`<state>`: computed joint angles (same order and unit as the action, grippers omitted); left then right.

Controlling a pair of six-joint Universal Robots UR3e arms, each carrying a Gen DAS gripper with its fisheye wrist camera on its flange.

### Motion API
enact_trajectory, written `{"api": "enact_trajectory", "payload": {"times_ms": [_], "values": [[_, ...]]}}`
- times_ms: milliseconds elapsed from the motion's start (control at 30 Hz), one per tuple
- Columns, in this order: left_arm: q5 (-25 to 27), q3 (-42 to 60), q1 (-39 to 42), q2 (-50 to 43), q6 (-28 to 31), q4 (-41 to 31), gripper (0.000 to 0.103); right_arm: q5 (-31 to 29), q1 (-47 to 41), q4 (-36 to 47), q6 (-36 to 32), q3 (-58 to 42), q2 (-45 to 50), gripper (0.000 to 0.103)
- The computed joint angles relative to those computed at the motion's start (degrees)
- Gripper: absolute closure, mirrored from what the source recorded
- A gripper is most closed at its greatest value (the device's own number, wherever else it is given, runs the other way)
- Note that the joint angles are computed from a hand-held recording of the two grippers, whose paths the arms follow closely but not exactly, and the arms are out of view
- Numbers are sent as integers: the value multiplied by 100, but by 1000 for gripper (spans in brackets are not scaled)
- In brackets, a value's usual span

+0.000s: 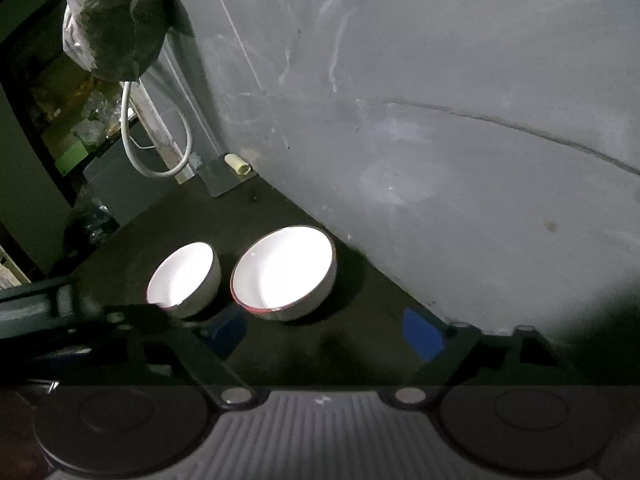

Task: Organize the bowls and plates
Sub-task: 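Move both tools over to the two white red-rimmed bowls, then close both tools on the rim of one white bowl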

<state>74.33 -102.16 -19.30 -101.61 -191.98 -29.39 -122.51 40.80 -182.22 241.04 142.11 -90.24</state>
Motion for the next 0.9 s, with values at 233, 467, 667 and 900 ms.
{"api": "enact_trajectory", "payload": {"times_ms": [233,467,667,900], "values": [[-138,703,-140,-929,-591,171,11,544,-591,-888,-630,245,240,33],[-64,890,-225,-1262,-847,263,22,866,-938,-1373,-810,269,537,42],[-82,987,-248,-1475,-912,379,40,1073,-1123,-1261,-940,138,633,45],[-278,1097,-205,-1651,-793,458,67,1243,-1242,-1453,-1053,91,833,56]]}}
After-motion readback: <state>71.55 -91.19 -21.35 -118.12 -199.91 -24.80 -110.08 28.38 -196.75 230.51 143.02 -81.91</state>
